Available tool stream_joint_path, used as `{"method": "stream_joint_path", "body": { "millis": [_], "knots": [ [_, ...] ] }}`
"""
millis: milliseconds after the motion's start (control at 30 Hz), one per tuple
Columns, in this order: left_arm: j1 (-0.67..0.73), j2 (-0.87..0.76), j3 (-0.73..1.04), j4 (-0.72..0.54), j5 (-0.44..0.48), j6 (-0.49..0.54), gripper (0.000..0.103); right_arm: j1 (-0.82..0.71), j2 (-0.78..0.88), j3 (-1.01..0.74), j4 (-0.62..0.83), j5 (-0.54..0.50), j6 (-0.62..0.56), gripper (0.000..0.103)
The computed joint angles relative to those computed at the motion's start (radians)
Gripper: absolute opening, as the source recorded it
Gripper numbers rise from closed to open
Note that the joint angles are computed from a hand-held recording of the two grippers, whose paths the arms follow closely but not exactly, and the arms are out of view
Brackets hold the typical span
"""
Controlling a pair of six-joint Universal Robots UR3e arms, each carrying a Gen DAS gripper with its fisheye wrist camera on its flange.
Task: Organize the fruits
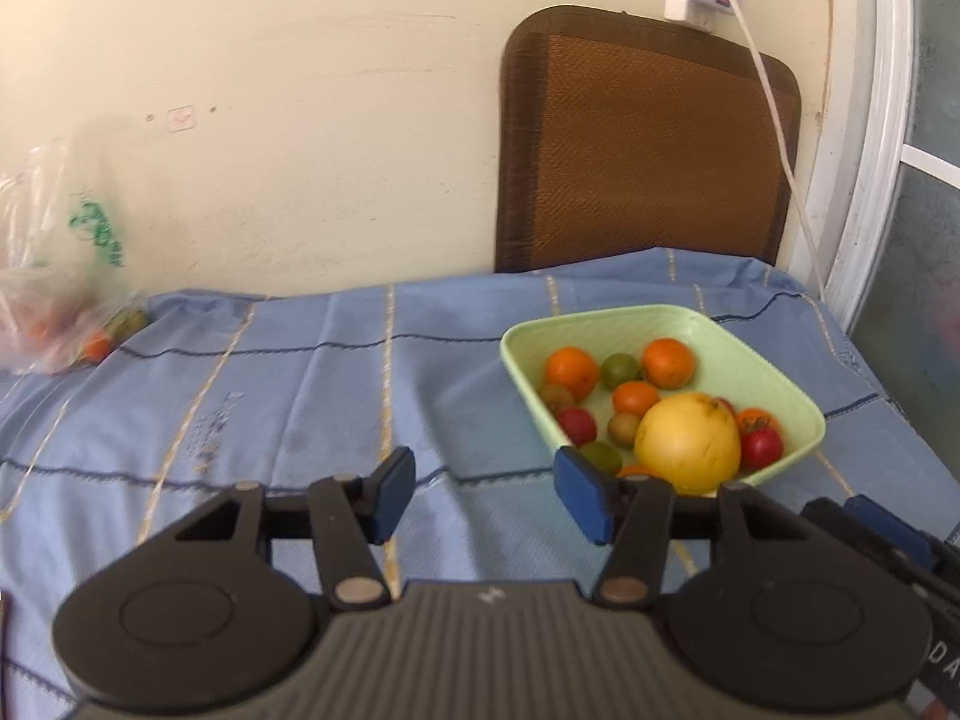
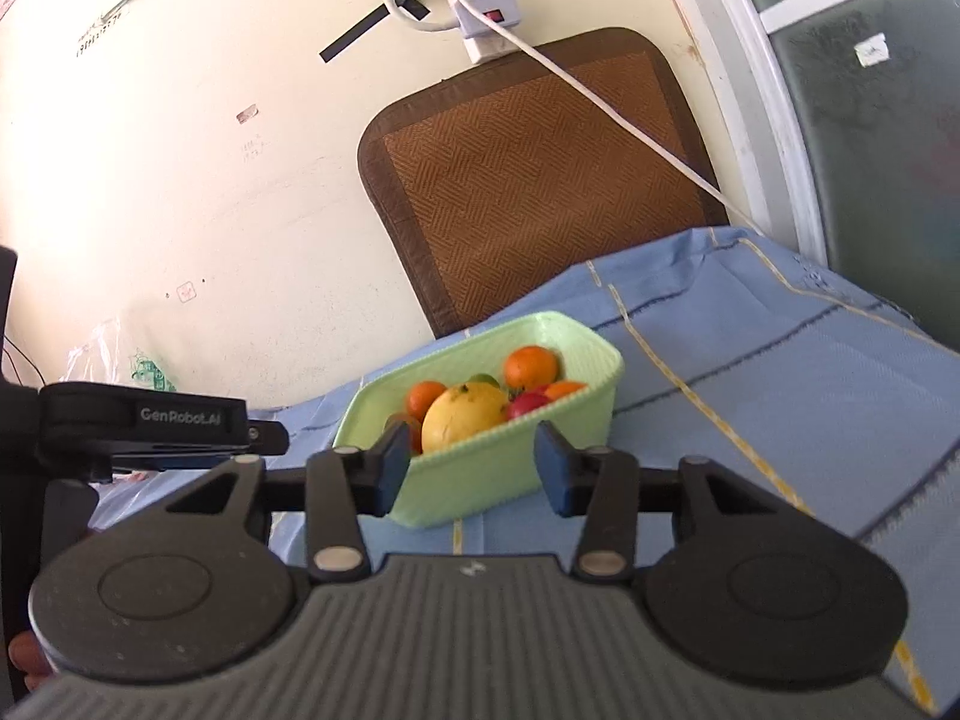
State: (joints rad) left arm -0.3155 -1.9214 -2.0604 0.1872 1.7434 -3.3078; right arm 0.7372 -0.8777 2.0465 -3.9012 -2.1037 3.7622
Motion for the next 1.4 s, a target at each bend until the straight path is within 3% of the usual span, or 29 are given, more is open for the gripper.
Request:
{"method": "stream_joint_path", "body": {
  "millis": [167,200,233,300,367,667,800,900,1200,1400],
  "knots": [
    [0.000,0.088,-0.141,0.045,0.030,-0.022,0.063,0.027,-0.050,0.013,0.093,0.032,0.091,0.049],
    [-0.001,0.100,-0.162,0.053,0.039,-0.023,0.070,0.028,-0.057,0.013,0.104,0.045,0.102,0.050],
    [0.001,0.114,-0.191,0.073,0.044,-0.022,0.085,0.030,-0.066,0.011,0.116,0.060,0.118,0.051],
    [-0.010,0.117,-0.229,0.131,0.079,-0.015,0.101,0.044,-0.077,0.010,0.128,0.061,0.139,0.055],
    [-0.028,0.111,-0.258,0.185,0.118,-0.001,0.101,0.061,-0.089,0.001,0.156,0.053,0.152,0.055],
    [-0.014,0.181,-0.388,0.272,0.093,0.025,0.103,0.120,-0.109,-0.024,0.219,-0.011,0.202,0.057],
    [0.023,0.225,-0.429,0.265,0.033,0.022,0.103,0.129,-0.118,-0.031,0.251,-0.024,0.223,0.057],
    [-0.004,0.224,-0.399,0.206,0.081,0.012,0.103,0.134,-0.122,-0.042,0.278,-0.031,0.224,0.059],
    [-0.046,0.191,-0.382,0.189,0.184,-0.013,0.103,0.120,-0.121,-0.079,0.332,0.012,0.253,0.060],
    [-0.009,0.197,-0.398,0.189,0.147,-0.016,0.103,0.124,-0.120,-0.084,0.336,-0.004,0.277,0.061]
  ]
}}
